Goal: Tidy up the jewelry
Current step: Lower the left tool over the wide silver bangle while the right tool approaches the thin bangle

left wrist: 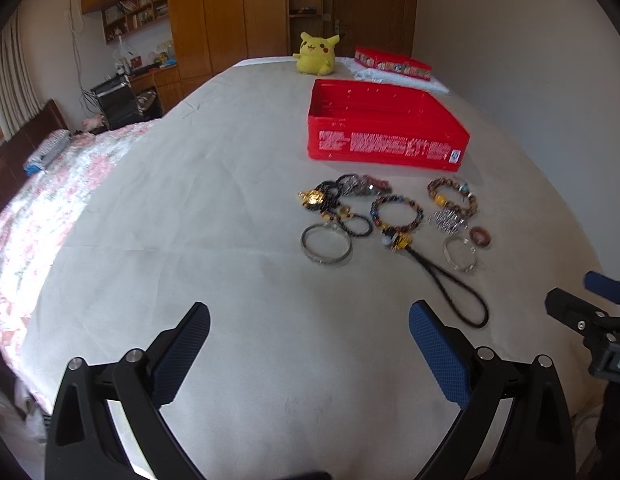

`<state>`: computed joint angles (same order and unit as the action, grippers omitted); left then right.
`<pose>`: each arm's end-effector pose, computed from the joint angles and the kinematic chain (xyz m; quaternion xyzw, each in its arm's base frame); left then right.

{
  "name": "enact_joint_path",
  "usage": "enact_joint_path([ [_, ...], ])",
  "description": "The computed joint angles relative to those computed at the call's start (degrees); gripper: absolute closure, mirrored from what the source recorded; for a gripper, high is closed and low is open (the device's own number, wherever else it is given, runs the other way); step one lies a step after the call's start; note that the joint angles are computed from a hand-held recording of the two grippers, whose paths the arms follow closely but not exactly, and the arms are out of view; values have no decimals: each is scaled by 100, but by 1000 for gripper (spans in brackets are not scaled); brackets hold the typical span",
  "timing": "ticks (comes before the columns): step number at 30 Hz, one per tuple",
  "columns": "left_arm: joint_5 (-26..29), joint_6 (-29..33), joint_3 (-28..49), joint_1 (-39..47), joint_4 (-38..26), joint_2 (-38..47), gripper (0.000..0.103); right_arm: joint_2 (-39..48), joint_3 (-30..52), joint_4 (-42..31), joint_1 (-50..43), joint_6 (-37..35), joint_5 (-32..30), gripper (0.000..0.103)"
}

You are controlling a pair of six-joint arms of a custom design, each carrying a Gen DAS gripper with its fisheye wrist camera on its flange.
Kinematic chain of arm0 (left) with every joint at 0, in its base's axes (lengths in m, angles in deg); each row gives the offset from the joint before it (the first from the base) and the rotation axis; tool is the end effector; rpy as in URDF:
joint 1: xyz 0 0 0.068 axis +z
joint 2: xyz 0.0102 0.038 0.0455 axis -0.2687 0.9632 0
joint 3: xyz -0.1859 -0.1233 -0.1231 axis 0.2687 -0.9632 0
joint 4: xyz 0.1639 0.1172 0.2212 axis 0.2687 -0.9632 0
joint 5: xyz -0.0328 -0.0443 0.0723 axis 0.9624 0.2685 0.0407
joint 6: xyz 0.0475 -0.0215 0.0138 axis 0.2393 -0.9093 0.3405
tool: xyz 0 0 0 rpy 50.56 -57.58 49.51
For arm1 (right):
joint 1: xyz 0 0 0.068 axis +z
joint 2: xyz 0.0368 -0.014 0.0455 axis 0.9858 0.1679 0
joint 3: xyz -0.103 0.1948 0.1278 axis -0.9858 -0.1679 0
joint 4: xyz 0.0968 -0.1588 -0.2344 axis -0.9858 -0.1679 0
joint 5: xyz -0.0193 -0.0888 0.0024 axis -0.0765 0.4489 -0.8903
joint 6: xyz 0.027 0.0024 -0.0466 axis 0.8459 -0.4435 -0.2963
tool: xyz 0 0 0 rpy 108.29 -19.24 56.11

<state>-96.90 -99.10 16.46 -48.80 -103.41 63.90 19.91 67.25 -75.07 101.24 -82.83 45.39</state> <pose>0.1447 -0.0755 0.1698 -0.0996 0.9331 0.0288 0.3444 0.2039 0.0805 0.1837 -0.1330 0.9434 0.1031 0.2859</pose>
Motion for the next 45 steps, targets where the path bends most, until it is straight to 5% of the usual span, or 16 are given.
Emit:
enact_joint_path([
  [5, 1301, 946, 1, 1756, 355, -99, 4, 1082, 823, -131, -673, -465, -627, 3],
  [9, 3024, 1596, 288, 3166, 659, 767, 4, 2023, 1512, -315, -1025, -731, -1101, 3],
  [14, 3492, 1926, 814, 3287, 1005, 2325, 21, 3208, 2264, -530, -1255, -987, -1605, 3],
  [19, 3662, 1818, 1275, 3171, 1318, 3505, 23, 3830, 2693, -603, -1341, -1026, -1669, 3],
  [28, 2892, 1852, 2215, 2619, 1456, 4947, 23, 4241, 3016, -664, -1329, -1123, -1685, 8],
  [31, 2657, 1924, 2342, 2494, 1487, 5145, 23, 4491, 3213, -744, -1271, -1133, -1685, 25],
  [37, 2514, 2134, 2475, 2396, 1449, 5368, 23, 5058, 3645, -854, -1181, -1077, -1584, 31],
  [45, 2308, 2177, 2635, 2189, 1433, 5507, 42, 5489, 4046, -1013, -896, -1028, -1226, 50],
])
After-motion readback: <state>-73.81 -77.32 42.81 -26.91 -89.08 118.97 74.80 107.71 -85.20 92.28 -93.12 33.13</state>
